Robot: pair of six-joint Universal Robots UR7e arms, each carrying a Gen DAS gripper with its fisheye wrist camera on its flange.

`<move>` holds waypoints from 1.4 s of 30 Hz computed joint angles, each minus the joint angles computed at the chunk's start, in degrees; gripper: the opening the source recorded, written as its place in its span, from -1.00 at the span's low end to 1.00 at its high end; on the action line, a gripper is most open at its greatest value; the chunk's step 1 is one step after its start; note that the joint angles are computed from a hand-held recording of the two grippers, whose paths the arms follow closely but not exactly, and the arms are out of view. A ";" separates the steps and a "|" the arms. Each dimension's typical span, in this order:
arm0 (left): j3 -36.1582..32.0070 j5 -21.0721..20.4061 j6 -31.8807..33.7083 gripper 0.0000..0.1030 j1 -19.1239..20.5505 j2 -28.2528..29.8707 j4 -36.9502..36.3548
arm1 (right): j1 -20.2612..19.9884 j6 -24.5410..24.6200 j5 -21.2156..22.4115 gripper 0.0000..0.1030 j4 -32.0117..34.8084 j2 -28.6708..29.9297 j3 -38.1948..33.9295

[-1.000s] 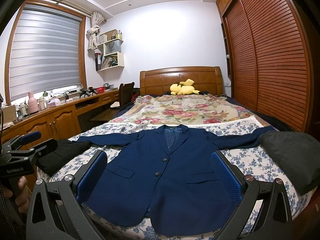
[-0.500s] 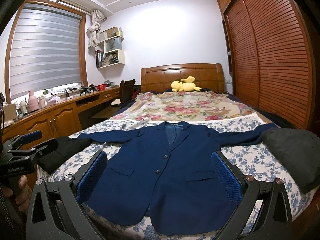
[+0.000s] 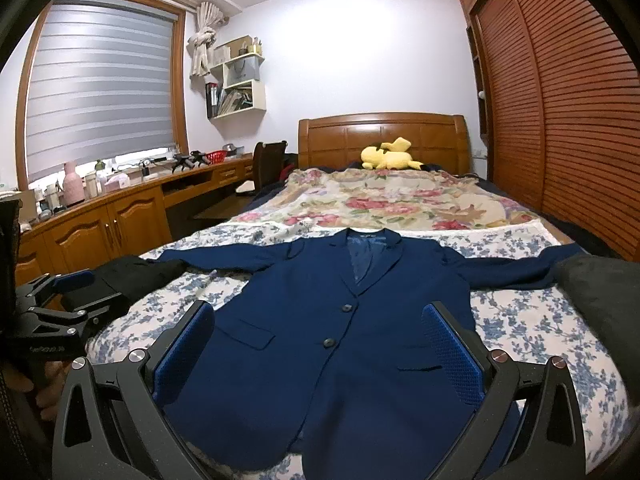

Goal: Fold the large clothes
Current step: 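Move the left tool to the jacket sleeve nearest it and grasp the cuff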

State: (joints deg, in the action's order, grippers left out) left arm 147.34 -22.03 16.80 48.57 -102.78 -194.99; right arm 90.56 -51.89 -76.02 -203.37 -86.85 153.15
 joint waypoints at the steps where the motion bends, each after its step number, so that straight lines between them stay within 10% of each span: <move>1: -0.17 -0.39 0.54 1.00 0.73 0.65 -0.89 | 0.24 0.03 -0.23 1.00 -0.08 0.88 -0.60; 24: -13.50 -15.43 8.95 1.00 23.35 11.63 -5.20 | 7.79 1.35 -5.94 1.00 3.70 23.14 -19.07; 37: -28.37 -20.70 8.22 1.00 34.50 17.70 3.30 | 8.50 -1.00 -8.17 1.00 15.82 29.81 -28.29; 42: -37.19 -23.62 8.69 0.71 39.03 21.72 8.95 | 8.66 -2.49 -11.21 1.00 19.22 29.71 -29.34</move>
